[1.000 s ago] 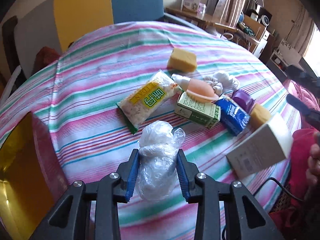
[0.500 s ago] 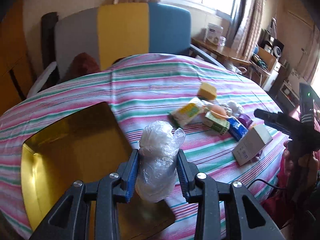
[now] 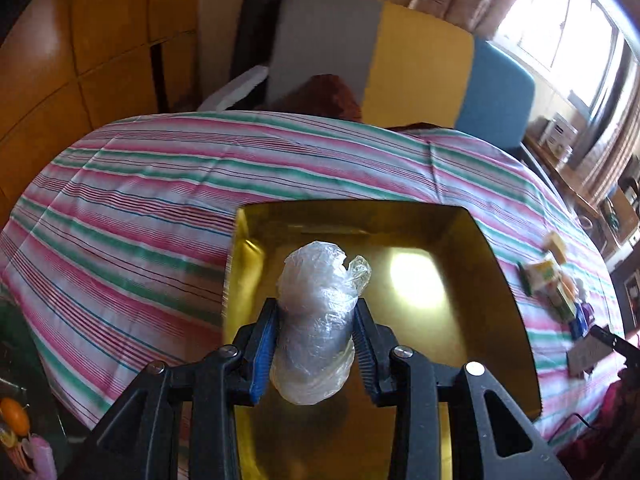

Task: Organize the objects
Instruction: 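Carry the plastic bag into the gold tray with the left gripper while the right gripper grasps the white box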

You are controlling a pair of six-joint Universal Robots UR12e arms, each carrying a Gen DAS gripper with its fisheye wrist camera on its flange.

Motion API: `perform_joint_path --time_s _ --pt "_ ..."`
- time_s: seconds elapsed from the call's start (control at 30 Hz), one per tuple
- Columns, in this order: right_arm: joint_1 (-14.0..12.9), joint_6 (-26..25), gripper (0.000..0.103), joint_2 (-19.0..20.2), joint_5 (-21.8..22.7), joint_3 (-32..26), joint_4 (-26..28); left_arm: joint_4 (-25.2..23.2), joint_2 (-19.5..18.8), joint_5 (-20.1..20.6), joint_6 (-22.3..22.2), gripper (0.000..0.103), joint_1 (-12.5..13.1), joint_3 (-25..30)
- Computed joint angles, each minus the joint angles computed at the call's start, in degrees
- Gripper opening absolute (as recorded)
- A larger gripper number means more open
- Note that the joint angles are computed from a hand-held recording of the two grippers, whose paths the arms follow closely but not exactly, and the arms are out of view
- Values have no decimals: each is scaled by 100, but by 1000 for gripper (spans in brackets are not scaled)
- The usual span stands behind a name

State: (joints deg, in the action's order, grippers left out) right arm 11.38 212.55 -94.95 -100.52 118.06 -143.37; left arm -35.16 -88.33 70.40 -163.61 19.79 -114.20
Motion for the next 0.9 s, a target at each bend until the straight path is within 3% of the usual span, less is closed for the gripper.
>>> perform_joint_path --time_s 0.13,0.47,0.9 --pt "23 -11 54 17 -84 -12 -4 -65 -253 -12 -67 36 8 193" --pt "31 -34 54 37 -55 19 -211 -131 -918 765 -301 36 -360 690" --pt "42 -101 54 69 -55 19 -275 -148 -1203 1290 -366 40 -572 947"
